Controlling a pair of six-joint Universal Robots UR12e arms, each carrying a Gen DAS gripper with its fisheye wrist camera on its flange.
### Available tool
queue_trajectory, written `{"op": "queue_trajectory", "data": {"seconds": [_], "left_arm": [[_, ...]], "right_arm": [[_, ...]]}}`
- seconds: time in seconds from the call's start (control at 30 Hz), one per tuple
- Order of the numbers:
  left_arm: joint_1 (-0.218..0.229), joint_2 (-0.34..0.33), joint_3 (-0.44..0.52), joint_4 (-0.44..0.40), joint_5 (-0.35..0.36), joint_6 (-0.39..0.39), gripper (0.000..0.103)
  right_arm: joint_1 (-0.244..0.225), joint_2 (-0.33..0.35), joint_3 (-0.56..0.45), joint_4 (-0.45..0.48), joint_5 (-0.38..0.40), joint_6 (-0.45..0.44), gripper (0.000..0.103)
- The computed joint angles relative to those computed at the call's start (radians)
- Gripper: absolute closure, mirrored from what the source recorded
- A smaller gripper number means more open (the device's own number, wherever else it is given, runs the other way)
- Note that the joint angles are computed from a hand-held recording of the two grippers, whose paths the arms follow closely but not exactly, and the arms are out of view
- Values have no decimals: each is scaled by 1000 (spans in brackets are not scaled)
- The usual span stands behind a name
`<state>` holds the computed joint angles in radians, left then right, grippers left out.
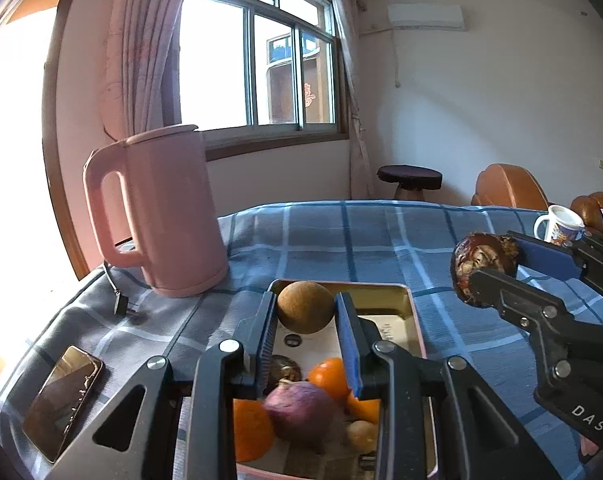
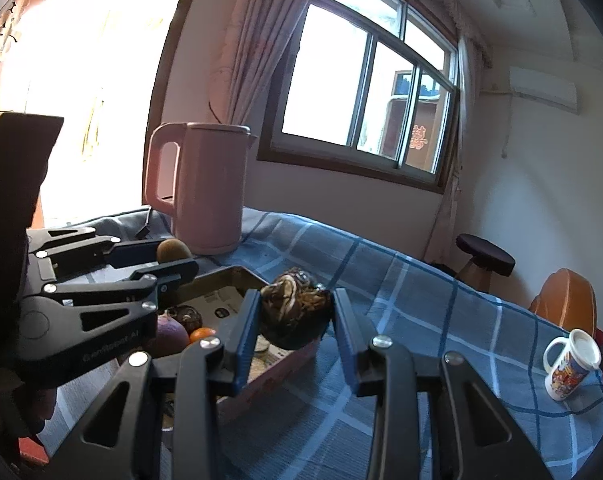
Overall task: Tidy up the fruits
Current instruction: 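Lower both held fruits over the tin and open both tools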
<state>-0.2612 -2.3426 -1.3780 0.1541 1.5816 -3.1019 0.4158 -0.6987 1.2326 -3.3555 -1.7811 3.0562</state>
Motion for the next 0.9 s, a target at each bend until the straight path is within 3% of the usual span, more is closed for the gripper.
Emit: {"op": "queue_trajectory", "data": {"seconds": [0.9], "left_arm": [[38,2,-9,-69,34,-20,72]], "right_arm": [[20,70,-133,151,61,-15,64]]}}
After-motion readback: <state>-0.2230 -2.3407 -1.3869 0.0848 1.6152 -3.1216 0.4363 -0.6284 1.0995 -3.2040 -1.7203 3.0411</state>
